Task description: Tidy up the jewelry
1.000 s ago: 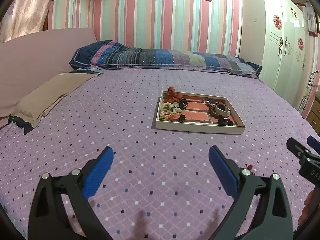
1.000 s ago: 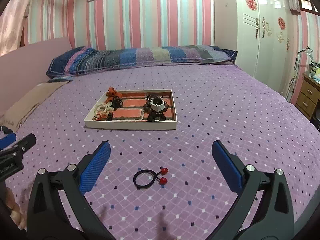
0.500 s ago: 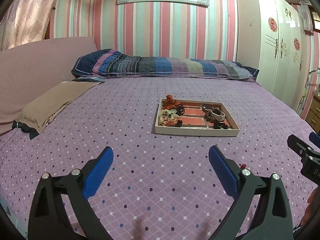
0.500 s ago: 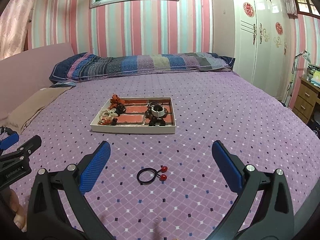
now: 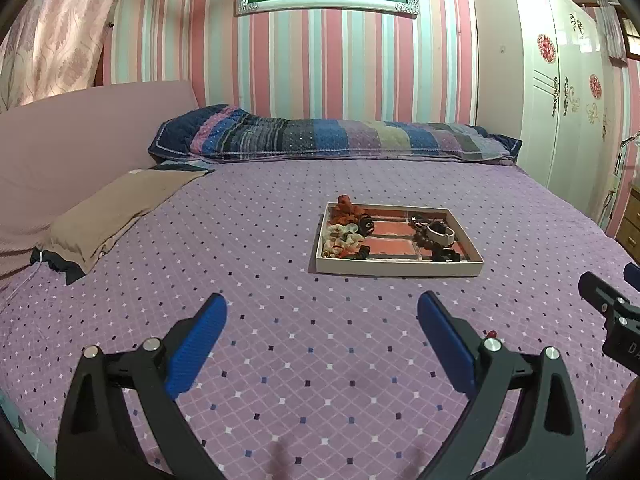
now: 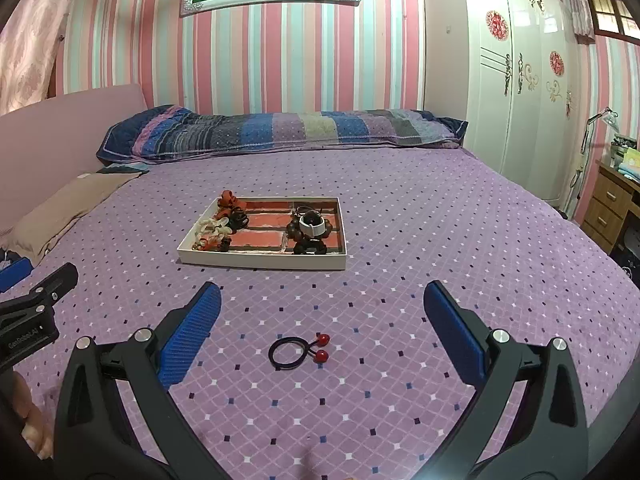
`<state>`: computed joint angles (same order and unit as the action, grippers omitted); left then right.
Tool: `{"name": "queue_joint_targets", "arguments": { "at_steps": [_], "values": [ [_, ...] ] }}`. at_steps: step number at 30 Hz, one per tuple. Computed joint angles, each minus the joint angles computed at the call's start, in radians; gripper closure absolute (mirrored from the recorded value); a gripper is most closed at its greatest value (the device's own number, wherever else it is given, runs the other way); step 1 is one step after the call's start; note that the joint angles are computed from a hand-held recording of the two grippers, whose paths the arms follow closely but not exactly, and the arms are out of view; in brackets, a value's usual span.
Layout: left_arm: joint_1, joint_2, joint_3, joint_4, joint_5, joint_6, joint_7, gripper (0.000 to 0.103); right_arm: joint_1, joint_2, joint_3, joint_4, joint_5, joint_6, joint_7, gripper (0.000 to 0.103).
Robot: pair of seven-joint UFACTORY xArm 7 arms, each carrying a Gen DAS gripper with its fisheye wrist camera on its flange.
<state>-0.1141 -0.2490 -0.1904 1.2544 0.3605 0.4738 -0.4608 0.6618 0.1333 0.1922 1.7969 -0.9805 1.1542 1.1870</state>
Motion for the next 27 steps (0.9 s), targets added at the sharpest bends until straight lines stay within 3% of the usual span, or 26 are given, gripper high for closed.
{"name": "queue_joint_targets", "arguments": {
  "at_steps": [27],
  "values": [
    [0.016, -0.009, -0.017, -0.002, 0.056, -0.002, -0.041, 0.009, -0.002, -0.001, 0.001, -0.009, -0.002, -0.002, 0.007, 0.004]
  ]
}}
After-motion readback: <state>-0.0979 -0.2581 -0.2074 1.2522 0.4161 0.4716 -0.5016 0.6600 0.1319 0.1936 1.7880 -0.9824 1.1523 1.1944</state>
